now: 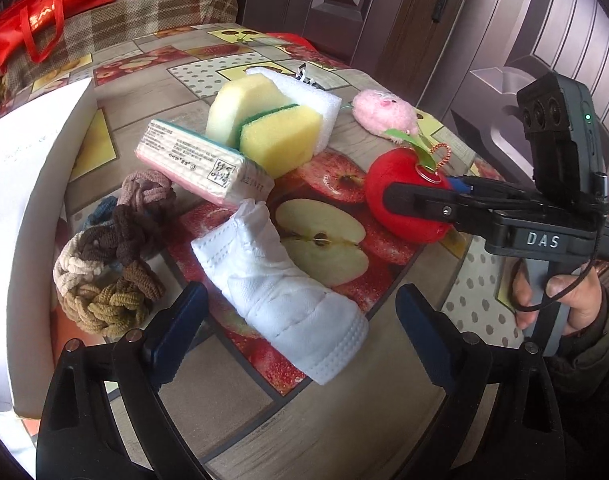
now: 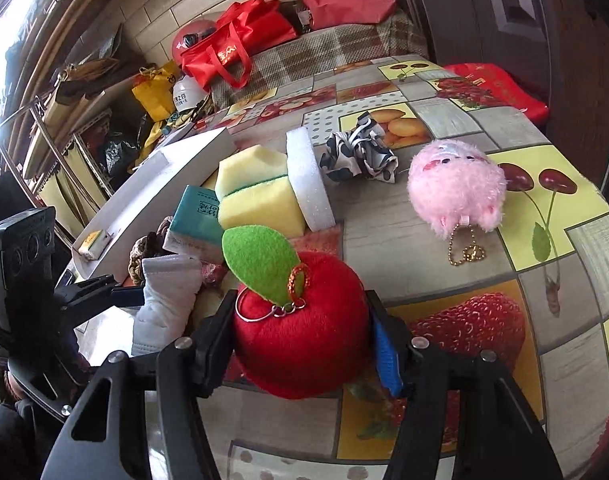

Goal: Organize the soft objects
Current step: 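Grasp the white sock with the left gripper while the right grasps the red plush apple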

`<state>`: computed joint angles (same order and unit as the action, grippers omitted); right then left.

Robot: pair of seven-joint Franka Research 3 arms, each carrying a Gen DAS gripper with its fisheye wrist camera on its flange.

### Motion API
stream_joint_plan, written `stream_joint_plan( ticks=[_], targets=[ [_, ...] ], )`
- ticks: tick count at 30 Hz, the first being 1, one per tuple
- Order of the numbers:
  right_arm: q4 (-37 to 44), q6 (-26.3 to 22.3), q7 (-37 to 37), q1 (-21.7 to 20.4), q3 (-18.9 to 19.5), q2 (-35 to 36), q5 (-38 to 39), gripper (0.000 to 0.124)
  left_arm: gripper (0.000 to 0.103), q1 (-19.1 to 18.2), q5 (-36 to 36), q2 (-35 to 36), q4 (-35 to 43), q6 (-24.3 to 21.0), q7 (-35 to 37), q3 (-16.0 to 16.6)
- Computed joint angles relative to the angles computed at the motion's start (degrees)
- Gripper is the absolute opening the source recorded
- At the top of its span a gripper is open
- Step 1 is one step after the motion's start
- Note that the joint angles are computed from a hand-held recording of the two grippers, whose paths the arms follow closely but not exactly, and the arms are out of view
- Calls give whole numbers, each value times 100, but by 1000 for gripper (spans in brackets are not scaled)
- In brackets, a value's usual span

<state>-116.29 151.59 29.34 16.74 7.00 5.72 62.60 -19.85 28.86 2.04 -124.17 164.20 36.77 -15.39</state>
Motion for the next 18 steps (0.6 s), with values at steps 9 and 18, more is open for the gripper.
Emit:
stream_joint_plan(
  ticks=[9, 18],
  targets=[
    [0, 147, -178, 6, 18, -10, 209, 60, 32, -137, 1312, 58, 231, -272, -521, 86],
    [-123, 466, -1598, 164, 113, -314, 1816, 60, 32, 285, 4825, -969, -443, -487, -3620, -139]
  ],
)
